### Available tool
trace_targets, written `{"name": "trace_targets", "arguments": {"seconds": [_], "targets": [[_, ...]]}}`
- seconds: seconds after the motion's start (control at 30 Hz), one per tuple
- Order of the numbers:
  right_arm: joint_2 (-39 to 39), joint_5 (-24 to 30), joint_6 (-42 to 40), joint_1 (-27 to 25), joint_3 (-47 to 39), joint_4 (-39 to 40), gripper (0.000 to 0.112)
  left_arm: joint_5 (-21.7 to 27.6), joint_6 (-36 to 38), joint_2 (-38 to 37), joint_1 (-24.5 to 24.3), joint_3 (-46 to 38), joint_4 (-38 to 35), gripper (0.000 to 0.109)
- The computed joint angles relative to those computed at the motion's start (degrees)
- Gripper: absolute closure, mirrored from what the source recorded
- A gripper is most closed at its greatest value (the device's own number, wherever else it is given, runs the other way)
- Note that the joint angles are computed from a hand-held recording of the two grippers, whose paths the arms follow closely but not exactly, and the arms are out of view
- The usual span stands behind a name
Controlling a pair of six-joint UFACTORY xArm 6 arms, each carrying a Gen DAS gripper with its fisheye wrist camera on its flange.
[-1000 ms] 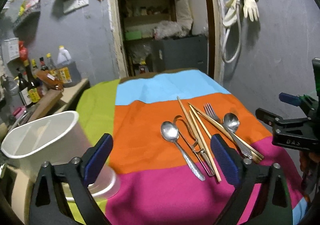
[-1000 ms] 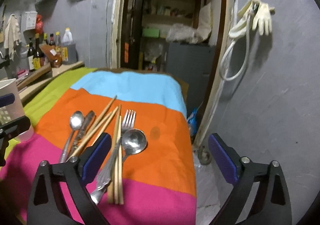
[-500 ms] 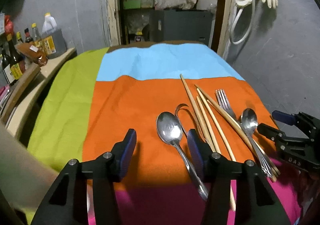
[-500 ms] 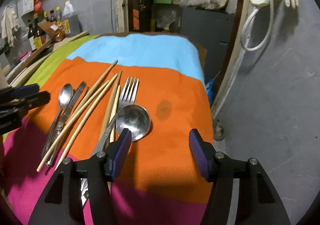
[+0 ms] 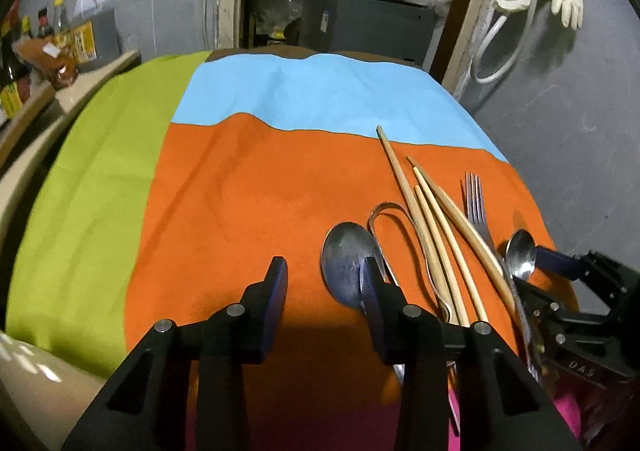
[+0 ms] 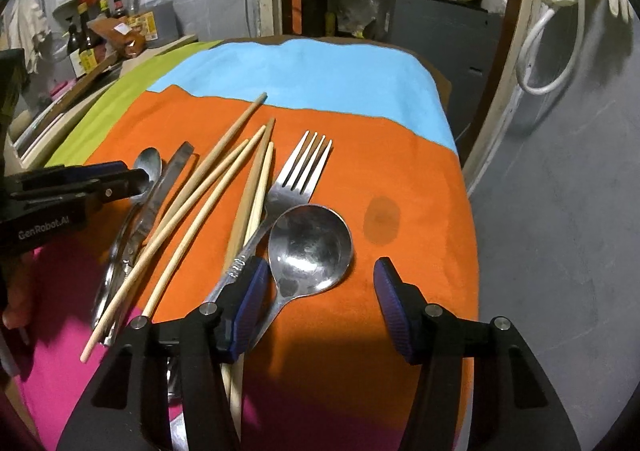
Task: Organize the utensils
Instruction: 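Move the right gripper to the large metal spoon and close on it, then lift the spoon with the right gripper and lower it into the white caddy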
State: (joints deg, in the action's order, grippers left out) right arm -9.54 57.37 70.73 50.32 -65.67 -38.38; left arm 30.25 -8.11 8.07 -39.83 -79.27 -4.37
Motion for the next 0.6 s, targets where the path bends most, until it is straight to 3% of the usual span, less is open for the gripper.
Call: {"name": "trace_targets", "arguments": {"seconds": [0.33, 0.6], "targets": [[0.9, -1.1, 3.3, -0.8, -0.6, 0.5, 0.059, 0.5, 5.6, 0.2, 0.3, -0.7, -7.6, 0.098], [1.4, -1.3, 3.0, -0.6, -1.2, 0.3, 0.072, -2.3, 6.1, -0.8, -0.3, 1.0, -7.7, 0.107]]}}
